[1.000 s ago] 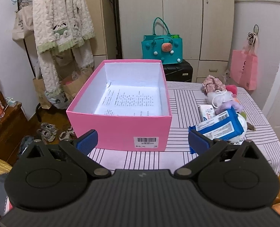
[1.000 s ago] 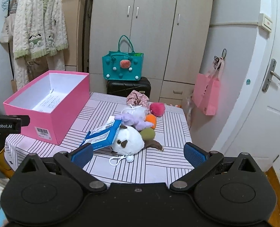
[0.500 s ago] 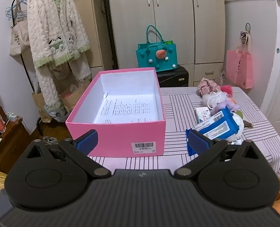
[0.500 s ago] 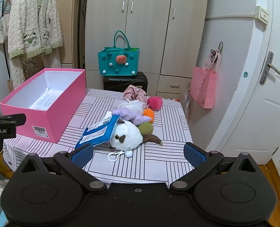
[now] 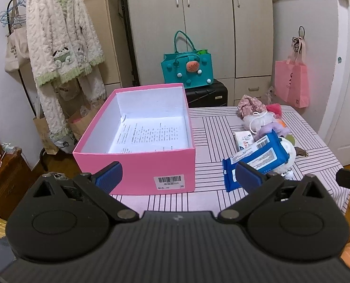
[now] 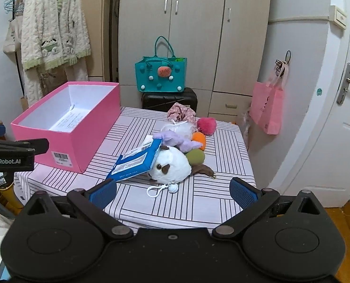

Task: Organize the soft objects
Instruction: 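Move the right tool toward the blue wet-wipes pack on the table, then close the right tool on the blue wet-wipes pack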

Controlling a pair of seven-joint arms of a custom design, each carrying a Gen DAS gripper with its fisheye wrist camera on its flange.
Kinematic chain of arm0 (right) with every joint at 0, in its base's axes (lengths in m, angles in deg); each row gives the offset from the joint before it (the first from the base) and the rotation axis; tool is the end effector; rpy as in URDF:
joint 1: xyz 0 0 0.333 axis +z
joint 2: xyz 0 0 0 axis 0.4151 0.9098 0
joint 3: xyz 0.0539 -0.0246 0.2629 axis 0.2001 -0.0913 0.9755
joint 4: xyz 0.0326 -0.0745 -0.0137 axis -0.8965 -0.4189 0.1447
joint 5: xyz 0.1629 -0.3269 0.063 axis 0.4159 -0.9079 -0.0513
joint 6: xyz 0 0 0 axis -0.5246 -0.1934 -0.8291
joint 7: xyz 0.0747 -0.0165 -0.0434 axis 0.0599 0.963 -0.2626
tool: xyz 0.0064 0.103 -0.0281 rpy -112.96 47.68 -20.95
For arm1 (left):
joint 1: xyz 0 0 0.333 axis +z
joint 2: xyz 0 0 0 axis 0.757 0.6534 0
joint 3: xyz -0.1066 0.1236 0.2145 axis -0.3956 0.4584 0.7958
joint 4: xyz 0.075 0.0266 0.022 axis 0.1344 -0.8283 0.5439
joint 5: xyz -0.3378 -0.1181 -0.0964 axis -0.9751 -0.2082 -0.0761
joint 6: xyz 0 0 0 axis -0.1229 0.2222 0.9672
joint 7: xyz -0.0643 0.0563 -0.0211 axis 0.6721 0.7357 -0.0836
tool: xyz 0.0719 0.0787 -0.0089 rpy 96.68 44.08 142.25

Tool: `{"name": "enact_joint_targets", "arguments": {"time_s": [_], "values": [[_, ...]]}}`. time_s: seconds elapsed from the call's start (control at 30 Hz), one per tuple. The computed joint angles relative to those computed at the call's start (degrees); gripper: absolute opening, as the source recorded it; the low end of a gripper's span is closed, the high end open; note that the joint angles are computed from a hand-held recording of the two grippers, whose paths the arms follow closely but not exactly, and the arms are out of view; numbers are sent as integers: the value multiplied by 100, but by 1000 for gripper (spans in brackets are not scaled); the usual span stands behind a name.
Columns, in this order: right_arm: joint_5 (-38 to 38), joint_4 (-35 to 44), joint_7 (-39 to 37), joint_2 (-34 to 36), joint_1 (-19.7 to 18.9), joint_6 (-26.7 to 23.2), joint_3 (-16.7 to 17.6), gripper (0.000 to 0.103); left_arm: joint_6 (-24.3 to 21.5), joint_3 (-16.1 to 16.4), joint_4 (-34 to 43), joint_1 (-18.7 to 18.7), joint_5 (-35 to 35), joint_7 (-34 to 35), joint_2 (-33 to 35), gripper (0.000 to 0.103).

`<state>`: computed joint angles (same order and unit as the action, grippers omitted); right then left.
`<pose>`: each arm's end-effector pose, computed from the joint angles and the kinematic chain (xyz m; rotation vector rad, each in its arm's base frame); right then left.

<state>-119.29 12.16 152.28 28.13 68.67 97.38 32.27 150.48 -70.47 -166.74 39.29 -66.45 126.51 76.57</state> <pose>0.5862 0.4280 0.3663 -1.5305 1.8925 -1.0685 0.6778 -0.1887 0.3442 -1.2674 1.9396 -1.0059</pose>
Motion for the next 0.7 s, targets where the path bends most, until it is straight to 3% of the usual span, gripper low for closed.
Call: {"name": "enact_joint_targets", "arguments": {"time_s": [0.17, 0.33, 0.43, 0.5, 0.53, 0.63, 0.7], "values": [[-153, -105, 69, -52, 32, 77, -53, 103, -50, -97, 44, 80, 25, 23, 36, 103], [-786, -803, 539, -402, -115, 1103, -129, 103, -158, -388, 365, 312, -13, 47, 283, 103], [-1492, -1026, 1228, -417, -122, 1688, -350, 103, -70, -936, 556, 729, 45, 272, 534, 103], [-1924, -956, 1503, -311, -124, 1780, -431, 103, 26, -1155, 700, 870, 19, 295, 711, 103], [-1994, -877, 1496, -241, -176, 1797, -409, 103, 31, -1505, 798, 1116, 72, 379, 865, 103], [-1850, -536, 1306, 53, -423, 1996, -311, 97, -275, -2547, 1217, 1751, 278, 832, 1411, 103], [-1529, -282, 980, 280, -627, 2273, -235, 90, -501, -2747, 1539, 1755, 269, 1154, 1661, 102]]}}
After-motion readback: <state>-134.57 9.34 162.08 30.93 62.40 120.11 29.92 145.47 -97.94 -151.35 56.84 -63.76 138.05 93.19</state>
